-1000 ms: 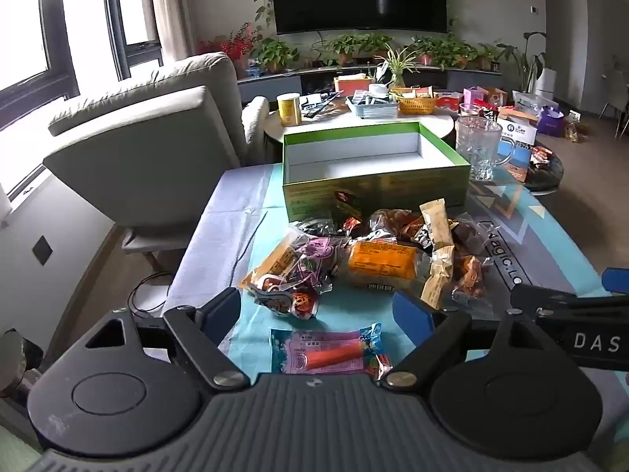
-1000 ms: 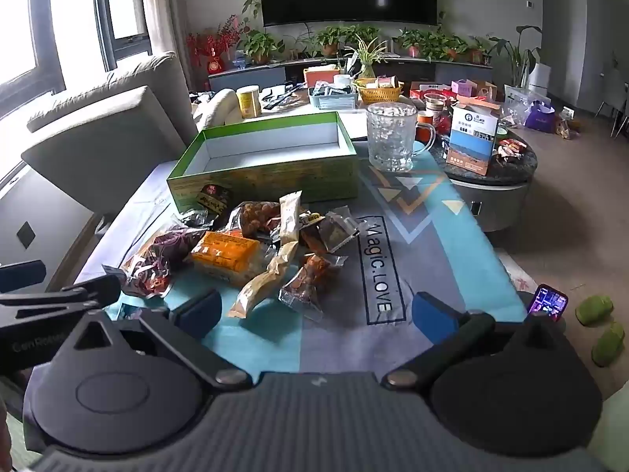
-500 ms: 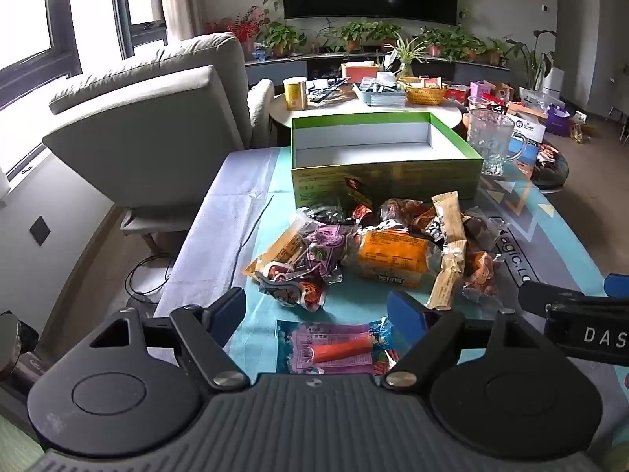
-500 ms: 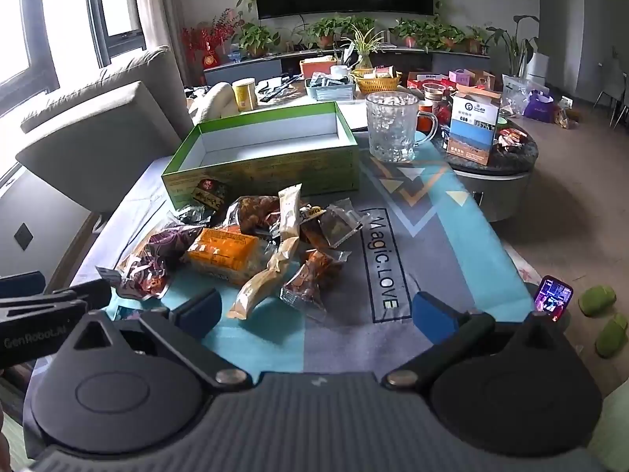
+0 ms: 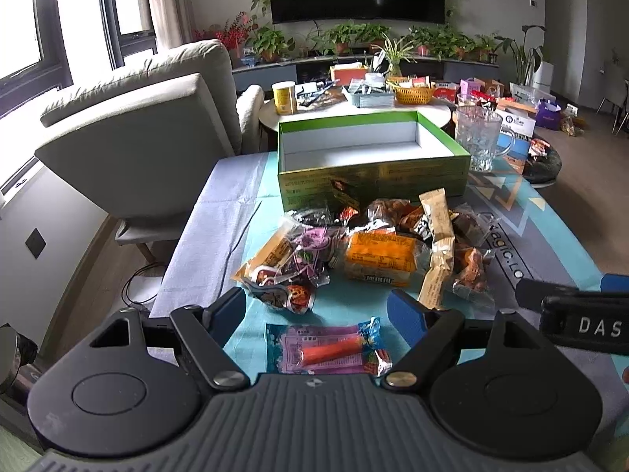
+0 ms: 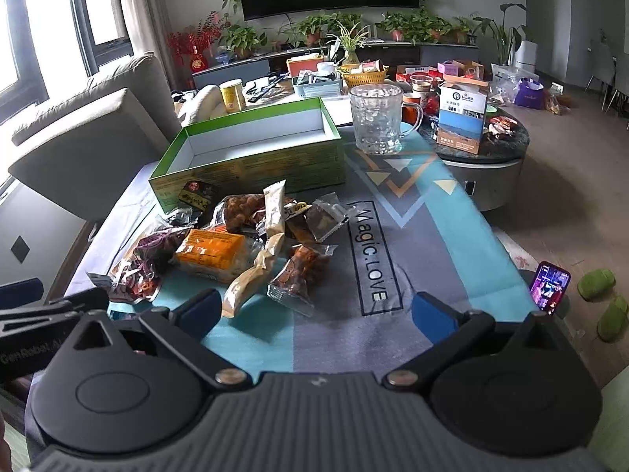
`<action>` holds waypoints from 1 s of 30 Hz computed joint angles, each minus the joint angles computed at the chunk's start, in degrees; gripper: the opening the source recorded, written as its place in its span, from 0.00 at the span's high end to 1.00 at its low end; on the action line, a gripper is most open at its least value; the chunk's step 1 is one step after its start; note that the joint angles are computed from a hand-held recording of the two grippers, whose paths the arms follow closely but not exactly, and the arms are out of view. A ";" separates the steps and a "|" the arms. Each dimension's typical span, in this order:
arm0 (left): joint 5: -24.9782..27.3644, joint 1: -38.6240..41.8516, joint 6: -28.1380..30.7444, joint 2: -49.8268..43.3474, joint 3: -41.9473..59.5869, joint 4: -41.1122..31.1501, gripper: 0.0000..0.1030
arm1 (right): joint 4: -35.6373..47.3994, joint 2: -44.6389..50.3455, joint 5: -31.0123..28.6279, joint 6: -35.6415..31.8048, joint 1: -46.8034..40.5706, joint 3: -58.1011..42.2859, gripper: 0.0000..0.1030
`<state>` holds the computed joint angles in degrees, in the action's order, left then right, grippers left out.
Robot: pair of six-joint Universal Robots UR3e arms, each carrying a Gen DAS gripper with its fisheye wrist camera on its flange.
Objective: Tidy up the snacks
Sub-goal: 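Move left tool toward pink snack bag while right tool approaches brown stick packet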
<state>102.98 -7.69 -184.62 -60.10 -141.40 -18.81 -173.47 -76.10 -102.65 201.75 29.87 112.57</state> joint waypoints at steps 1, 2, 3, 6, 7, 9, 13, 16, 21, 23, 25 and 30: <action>0.11 -0.15 -0.13 -0.17 0.01 0.17 0.24 | -0.02 0.04 -0.02 -0.04 0.01 0.03 0.46; 0.19 -0.31 -0.16 -0.33 0.09 0.08 0.24 | -0.06 0.13 -0.06 -0.04 0.03 0.07 0.46; 0.10 -0.32 -0.04 -0.32 0.11 -0.07 0.24 | 0.03 0.13 -0.04 0.03 0.02 0.08 0.46; 0.19 -0.42 0.09 -0.30 0.20 -0.44 0.24 | -0.30 0.19 0.01 0.29 0.01 0.36 0.46; 0.19 -0.44 0.14 -0.17 0.10 -0.45 0.24 | -0.32 0.20 -0.06 0.33 0.07 0.36 0.46; -0.29 0.05 0.54 0.55 -0.05 -0.88 0.24 | -0.43 0.13 -0.02 0.23 0.01 0.45 0.46; -1.54 1.50 1.31 1.73 -0.93 0.24 0.24 | -0.66 0.65 -0.47 0.12 0.52 -0.18 0.46; -2.37 2.53 1.15 1.73 -1.52 1.28 0.24 | -0.52 1.35 -0.90 -0.35 1.06 -0.96 0.46; -2.24 2.91 1.12 1.07 -1.74 1.33 0.24 | -1.26 1.53 -0.96 -0.77 1.37 -0.98 0.46; -1.96 2.76 1.02 0.73 -1.60 1.48 0.24 | -1.26 1.57 -1.02 -0.79 1.39 -1.07 0.46; -1.49 2.51 0.95 0.31 -1.49 2.05 0.24 | -1.37 1.64 -1.00 -0.82 1.40 -1.17 0.46; -0.53 1.66 0.85 -0.44 -1.10 3.05 0.24 | -0.73 1.96 -0.59 -0.88 1.13 -2.05 0.46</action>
